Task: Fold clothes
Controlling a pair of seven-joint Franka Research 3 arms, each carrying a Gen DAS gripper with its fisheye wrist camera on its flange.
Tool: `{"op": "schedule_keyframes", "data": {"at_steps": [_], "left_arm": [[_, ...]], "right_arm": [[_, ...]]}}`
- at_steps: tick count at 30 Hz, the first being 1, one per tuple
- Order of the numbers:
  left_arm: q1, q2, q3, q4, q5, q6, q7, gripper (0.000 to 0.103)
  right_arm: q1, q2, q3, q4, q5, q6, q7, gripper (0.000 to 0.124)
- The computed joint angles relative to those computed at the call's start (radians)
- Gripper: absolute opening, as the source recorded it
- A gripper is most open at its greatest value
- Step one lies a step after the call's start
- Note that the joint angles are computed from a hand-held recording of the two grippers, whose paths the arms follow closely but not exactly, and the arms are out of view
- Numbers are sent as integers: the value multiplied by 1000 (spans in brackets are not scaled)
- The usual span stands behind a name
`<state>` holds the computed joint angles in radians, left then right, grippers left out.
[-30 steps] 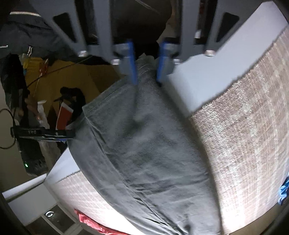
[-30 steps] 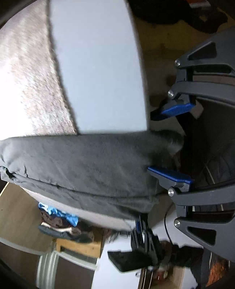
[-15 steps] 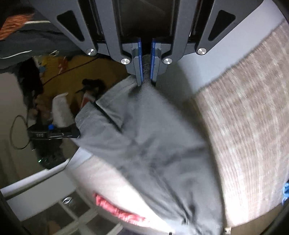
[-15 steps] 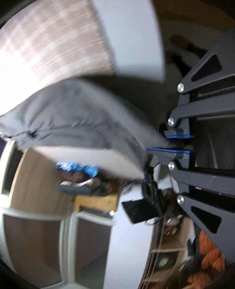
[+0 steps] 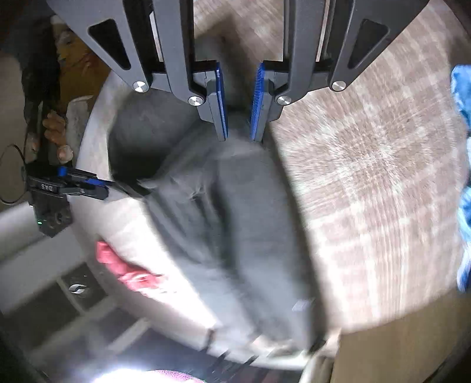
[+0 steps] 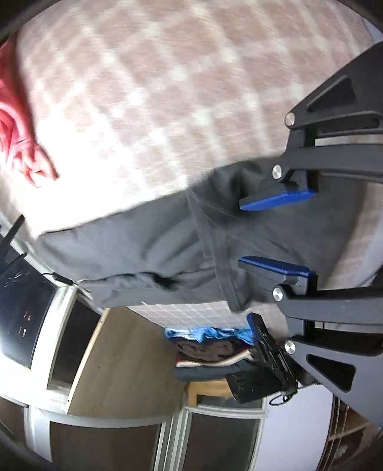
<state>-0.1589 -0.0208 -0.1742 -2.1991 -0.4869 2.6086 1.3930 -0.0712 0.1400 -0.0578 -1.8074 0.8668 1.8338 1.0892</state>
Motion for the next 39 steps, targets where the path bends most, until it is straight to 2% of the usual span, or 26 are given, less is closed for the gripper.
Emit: {"op": "schedule_keyframes", "data": {"at_steps": [1, 2, 3, 5, 8, 11, 13, 14, 16, 17, 20, 23, 26, 29, 31, 33, 36, 37, 39], "left_arm": [[2, -12, 2, -12, -2, 17, 11, 15], [0, -35, 2, -32, 1, 35, 22, 22], [-6, -65, 1, -58, 9, 51, 33, 31], [-22, -92, 8, -80, 37, 62, 66, 36], [-47, -84, 11, -86, 62, 62, 101, 36], [-70, -36, 12, -66, -34, 99, 171, 36], [-83, -12, 23, -60, -87, 124, 210, 36], [-61, 14, 1, -44, -37, 125, 166, 36], [-59, 76, -1, 2, 175, 95, -27, 34], [-45, 86, -14, 10, 207, 90, -61, 33], [-23, 35, -27, -11, 199, 80, -86, 33], [-13, -77, -14, -42, 289, 62, -177, 33], [5, -152, -1, -12, 409, 9, -262, 36], [42, -142, -10, 81, 583, -63, -379, 41], [55, -124, -5, 137, 654, -96, -425, 42], [58, -91, 11, 175, 650, -84, -432, 44], [57, 4, 27, 245, 580, -70, -398, 44], [55, 35, 23, 269, 569, -88, -390, 44], [53, 99, 13, 321, 549, -128, -374, 44]], "right_arm": [[-2, -22, 0, -13, 9, 13, -34, 37], [-1, -46, -1, -29, 13, 29, -70, 45], [4, -81, -2, -58, -3, 59, -114, 47], [23, -139, -2, -111, -82, 135, -175, 49], [46, -168, -4, -166, -240, 235, -174, 49], [50, -106, -13, -142, -254, 225, -167, 49], [65, -75, -1, -130, -282, 254, -181, 49], [76, -60, 7, -120, -321, 265, -177, 50], [84, -57, 12, -104, -354, 262, -187, 50], [85, -57, 13, -94, -362, 256, -194, 50], [62, -62, 0, -22, -296, 182, -236, 50], [28, -34, -15, 120, -234, 93, -282, 50], [10, 25, -11, 302, -238, 52, -293, 50], [-8, 125, 9, 485, -218, 20, -287, 50], [-16, 201, 32, 604, -205, 3, -267, 50], [-15, 279, 54, 704, -217, 6, -245, 50], [11, 359, 63, 763, -308, 36, -212, 50], [14, 385, 63, 784, -334, 21, -189, 50], [-27, 403, 87, 769, -308, -53, -188, 50]]}}
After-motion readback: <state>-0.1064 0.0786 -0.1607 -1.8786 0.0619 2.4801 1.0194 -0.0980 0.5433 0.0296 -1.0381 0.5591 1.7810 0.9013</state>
